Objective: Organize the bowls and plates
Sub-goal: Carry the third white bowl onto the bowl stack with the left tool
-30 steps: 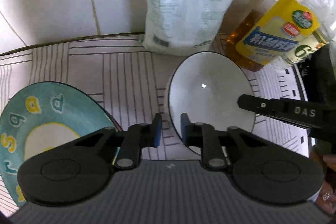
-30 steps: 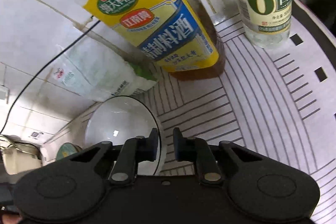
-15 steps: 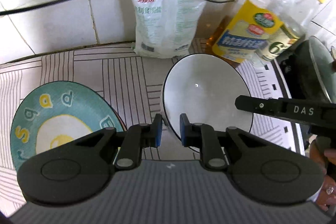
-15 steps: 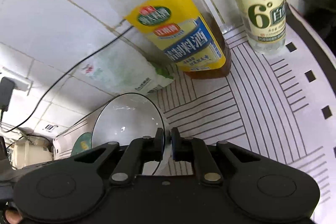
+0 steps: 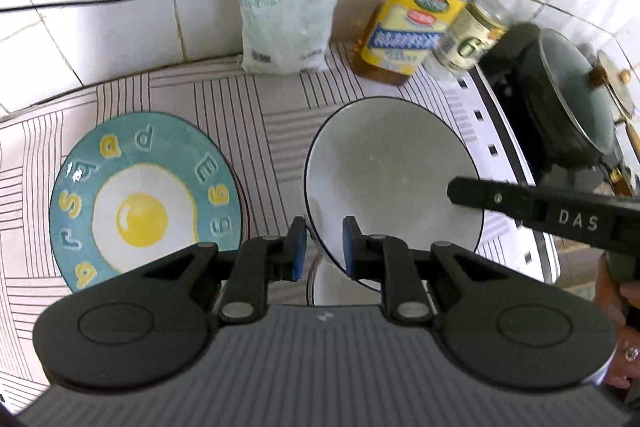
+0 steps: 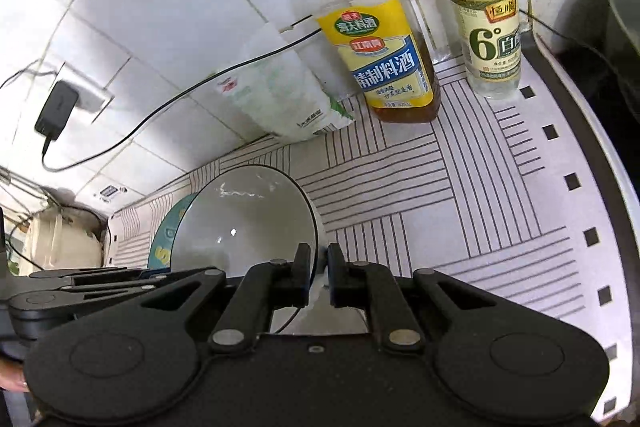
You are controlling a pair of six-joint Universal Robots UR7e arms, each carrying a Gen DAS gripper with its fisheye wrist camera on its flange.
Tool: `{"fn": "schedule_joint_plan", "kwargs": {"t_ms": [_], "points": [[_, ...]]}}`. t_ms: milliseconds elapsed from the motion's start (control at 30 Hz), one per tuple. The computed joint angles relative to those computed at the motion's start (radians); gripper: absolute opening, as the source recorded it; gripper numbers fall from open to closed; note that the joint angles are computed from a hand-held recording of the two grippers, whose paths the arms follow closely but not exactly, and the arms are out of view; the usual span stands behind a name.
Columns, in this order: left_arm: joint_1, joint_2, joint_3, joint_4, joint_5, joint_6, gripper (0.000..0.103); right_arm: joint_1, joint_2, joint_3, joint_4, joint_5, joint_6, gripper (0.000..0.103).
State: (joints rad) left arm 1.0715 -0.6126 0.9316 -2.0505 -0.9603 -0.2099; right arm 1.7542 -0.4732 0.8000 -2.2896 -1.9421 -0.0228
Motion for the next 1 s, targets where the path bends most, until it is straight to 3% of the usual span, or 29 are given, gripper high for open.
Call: {"fn": "schedule_joint_plan", "kwargs": {"t_ms": [133, 300, 467, 700, 867, 1000], "points": [[-0.012, -0.034, 0.069, -0.005, 0.015, -0.001, 0.016, 0.013, -0.035, 0.072, -0.035, -0.021, -0.031, 0.012], [-0.013, -0.07, 0.134, -0.009, -0.023, -0.021, 0.016, 0.023, -0.072, 0.148, -0.095, -0.048, -0.054, 0.012], [-0.011, -0.074, 0.146, 0.028, -0.04, -0.042, 0.016, 0.031, -0.1, 0.229, -0.16, -0.085, -0.069, 0.012], [-0.018, -0.071, 0.155, 0.071, -0.005, -0.055, 0.017, 0.035, -0.112, 0.296, -0.185, -0.135, -0.071, 0.011], [-0.018, -0.053, 0.149, 0.086, 0.025, -0.053, 0.017, 0.068, -0.07, 0.3, -0.273, -0.249, -0.197, 0.011], [-0.016, -0.053, 0.147, 0.086, 0.016, -0.07, 0.019, 0.062, -0.06, 0.292, -0.271, -0.263, -0.219, 0.011]]}}
